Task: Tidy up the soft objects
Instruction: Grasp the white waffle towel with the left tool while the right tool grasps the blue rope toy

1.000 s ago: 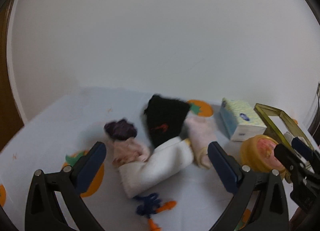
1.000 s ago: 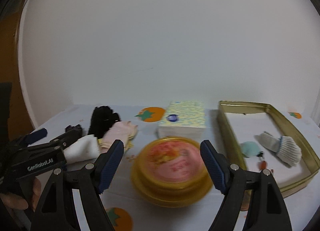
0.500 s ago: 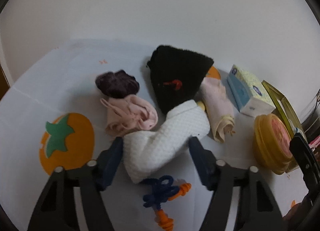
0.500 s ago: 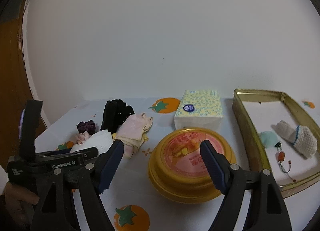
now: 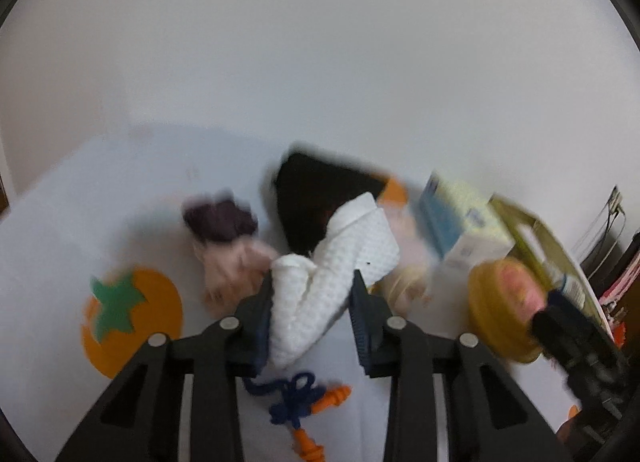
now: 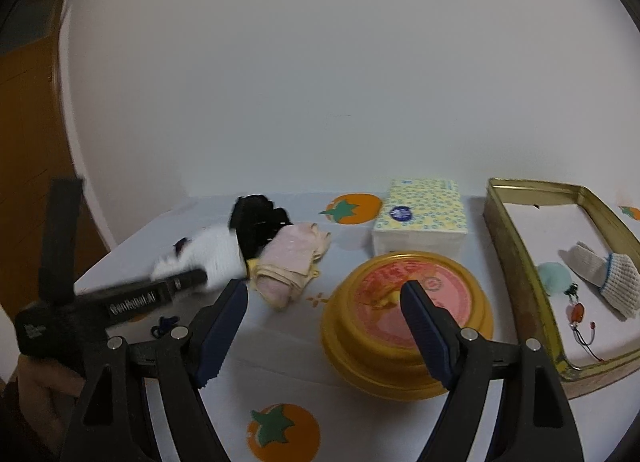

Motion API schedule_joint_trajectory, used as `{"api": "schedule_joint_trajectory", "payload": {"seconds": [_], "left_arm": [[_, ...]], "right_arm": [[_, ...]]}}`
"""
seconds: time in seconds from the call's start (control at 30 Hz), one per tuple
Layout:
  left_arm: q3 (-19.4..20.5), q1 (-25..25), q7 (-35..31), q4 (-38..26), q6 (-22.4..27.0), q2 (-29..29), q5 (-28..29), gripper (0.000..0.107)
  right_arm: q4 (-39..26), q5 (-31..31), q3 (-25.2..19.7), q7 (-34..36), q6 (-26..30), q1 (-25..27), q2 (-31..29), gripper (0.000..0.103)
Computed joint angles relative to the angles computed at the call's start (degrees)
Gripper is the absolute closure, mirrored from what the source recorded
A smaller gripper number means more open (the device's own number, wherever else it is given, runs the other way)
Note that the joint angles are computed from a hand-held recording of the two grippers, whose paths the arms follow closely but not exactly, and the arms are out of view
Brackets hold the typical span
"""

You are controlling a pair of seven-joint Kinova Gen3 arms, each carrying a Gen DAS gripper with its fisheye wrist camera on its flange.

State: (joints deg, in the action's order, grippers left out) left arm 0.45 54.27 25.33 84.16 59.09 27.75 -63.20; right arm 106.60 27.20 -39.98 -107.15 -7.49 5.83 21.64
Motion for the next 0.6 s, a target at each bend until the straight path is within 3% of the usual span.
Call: {"api": "schedule_joint_trajectory", "payload": {"seconds": [0.13, 0.2, 0.27, 0.33, 0.43, 0.5, 0.6], "left_arm": [[-8.2, 10.6, 9.3, 2.5, 7.5, -0.5, -8.1, 0.074], [-12.4, 14.9, 13.1, 2.3, 12.2, 1.0, -8.7, 0.074], [-13.6, 15.9, 13.5, 0.9, 16.8, 2.1, -6.9, 0.074], [-10.5, 13.4, 12.5, -1.0, 21.1, 2.6, -5.0, 0.074], [-3.4, 7.5, 11.8, -3.2, 26.2, 2.8, -3.1, 0.074], [0.8, 4.5, 13.2, -2.5, 27.5, 2.1, -3.6, 0.074], [1.4, 4.0, 12.8, -3.1, 28.6, 2.2, -2.6, 0.074]], "right_arm": [[-1.8, -2.6, -10.2, 7.2, 4.9, 6.4, 2.8, 0.023], [-3.9, -4.7, -15.5, 11.9, 9.6, 8.5, 5.5, 0.023], [-6.3, -6.0, -20.9, 16.6, 14.3, 10.2, 9.1, 0.023], [-9.3, -7.0, -23.0, 20.3, 18.9, 9.0, 12.0, 0.023], [-14.4, -9.1, -20.4, 24.6, 25.9, 2.5, 13.8, 0.023], [-17.5, -6.8, -20.1, 24.6, 30.6, -0.8, 15.0, 0.025], [-21.3, 0.2, -21.6, 21.4, 36.7, -4.2, 17.3, 0.036]]}}
